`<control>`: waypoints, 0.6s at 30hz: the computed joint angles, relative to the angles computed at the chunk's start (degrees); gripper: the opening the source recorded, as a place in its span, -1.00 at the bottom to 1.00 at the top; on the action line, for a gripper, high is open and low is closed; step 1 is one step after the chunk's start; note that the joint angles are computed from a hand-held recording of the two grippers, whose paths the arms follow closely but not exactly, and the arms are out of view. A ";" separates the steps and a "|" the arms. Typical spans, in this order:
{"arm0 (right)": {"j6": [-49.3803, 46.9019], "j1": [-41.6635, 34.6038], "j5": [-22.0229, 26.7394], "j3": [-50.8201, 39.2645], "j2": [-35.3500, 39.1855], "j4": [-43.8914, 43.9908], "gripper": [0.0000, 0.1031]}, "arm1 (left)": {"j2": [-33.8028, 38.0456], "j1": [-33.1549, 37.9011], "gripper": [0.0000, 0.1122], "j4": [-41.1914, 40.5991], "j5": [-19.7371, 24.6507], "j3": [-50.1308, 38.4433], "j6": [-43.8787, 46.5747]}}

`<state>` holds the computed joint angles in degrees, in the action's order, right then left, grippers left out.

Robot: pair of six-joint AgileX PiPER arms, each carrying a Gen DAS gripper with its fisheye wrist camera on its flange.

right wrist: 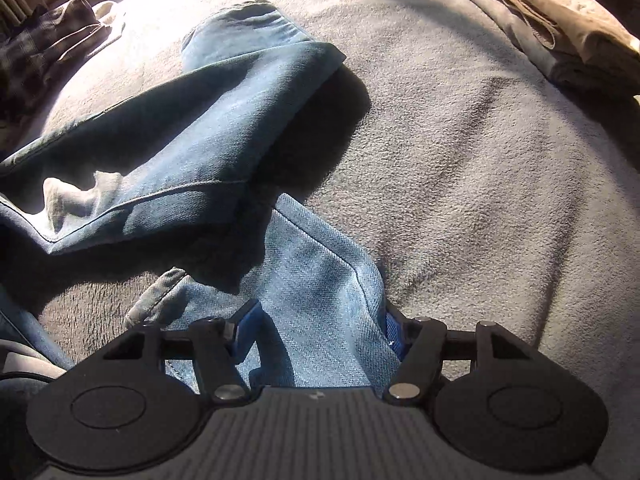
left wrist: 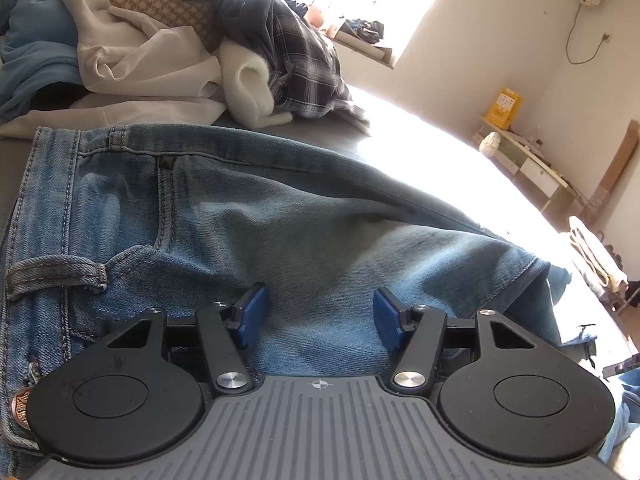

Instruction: Fold clothes

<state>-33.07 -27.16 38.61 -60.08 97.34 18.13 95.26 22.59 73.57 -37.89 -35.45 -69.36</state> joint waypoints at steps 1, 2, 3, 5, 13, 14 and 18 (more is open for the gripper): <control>1.05 0.20 -1.55 1.43 -1.60 -1.12 -0.64 | -0.17 -0.29 0.07 -0.38 0.33 0.12 0.51; 1.04 -0.13 -2.48 2.28 -2.87 -1.05 -0.71 | -0.35 -0.62 0.07 -0.84 0.73 0.25 1.08; 0.23 -0.76 -3.75 3.51 -4.26 -0.09 -0.72 | -0.42 -0.79 0.07 -0.83 1.00 0.20 1.05; -1.08 -2.18 -6.36 5.68 -6.67 1.55 -0.76 | -0.53 -1.06 0.07 -0.51 1.50 -0.02 0.59; 2.42 -16.80 -12.50 9.93 -12.96 10.01 -0.84 | -1.08 -1.83 0.07 1.52 3.43 -0.93 -2.59; 2.25 -19.59 -11.93 9.98 -13.03 11.87 -0.84 | -1.17 -1.98 0.07 1.65 3.71 -1.00 -2.90; 4.77 -31.93 -7.56 10.23 -9.59 16.41 -0.73 | -1.54 -2.65 0.07 2.55 5.01 -1.39 -4.44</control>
<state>-28.30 -59.09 31.05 -49.86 87.76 34.54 93.73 19.94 76.12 -32.88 -36.85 -73.80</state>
